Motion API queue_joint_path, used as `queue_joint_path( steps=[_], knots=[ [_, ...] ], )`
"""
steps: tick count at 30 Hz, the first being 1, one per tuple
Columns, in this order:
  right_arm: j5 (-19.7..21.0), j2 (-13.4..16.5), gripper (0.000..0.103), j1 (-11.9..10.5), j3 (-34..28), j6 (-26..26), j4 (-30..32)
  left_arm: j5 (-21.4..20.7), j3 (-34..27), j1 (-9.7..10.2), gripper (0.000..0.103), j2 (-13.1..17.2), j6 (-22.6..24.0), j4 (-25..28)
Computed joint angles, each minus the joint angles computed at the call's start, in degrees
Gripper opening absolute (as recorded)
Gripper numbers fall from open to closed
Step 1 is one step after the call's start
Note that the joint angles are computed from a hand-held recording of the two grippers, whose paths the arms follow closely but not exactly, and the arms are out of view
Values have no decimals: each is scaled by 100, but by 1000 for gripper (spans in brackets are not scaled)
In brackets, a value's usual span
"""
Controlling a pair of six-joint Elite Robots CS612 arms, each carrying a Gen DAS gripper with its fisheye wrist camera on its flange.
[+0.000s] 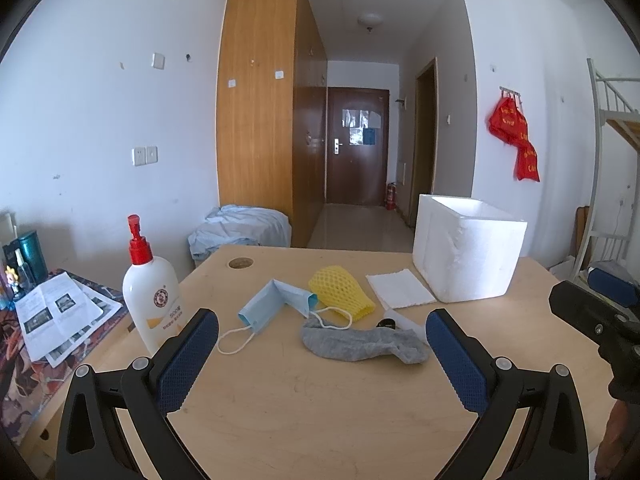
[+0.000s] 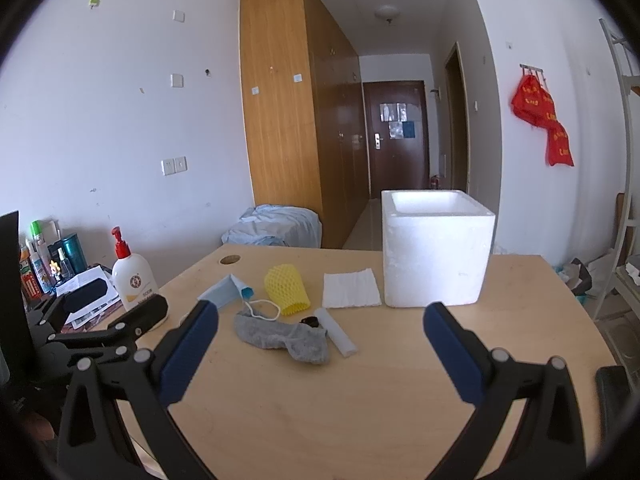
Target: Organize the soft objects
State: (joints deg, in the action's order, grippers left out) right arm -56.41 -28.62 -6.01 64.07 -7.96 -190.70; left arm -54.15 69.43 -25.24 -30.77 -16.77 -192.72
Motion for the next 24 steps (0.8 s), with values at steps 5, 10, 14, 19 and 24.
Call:
queue_joint_path(
  steps=[5, 10, 14, 19, 24],
  knots=[
    [-14, -1, 103, -6, -5, 6, 20, -16, 15, 1, 103, -13, -9, -9],
    [-8, 1, 103, -5, -5, 16, -5, -14, 10, 1, 103, -5, 11, -25],
    [-17, 8, 103, 3, -30, -20, 68, -22, 19, 1, 103, -15, 15, -24],
    [32, 14, 103, -3, -29, 45, -35, 0, 30, -16, 103, -33, 76, -134],
    [8, 19, 103, -1, -18, 100, -161, 28, 8, -22, 103, -27, 45, -141]
  ],
)
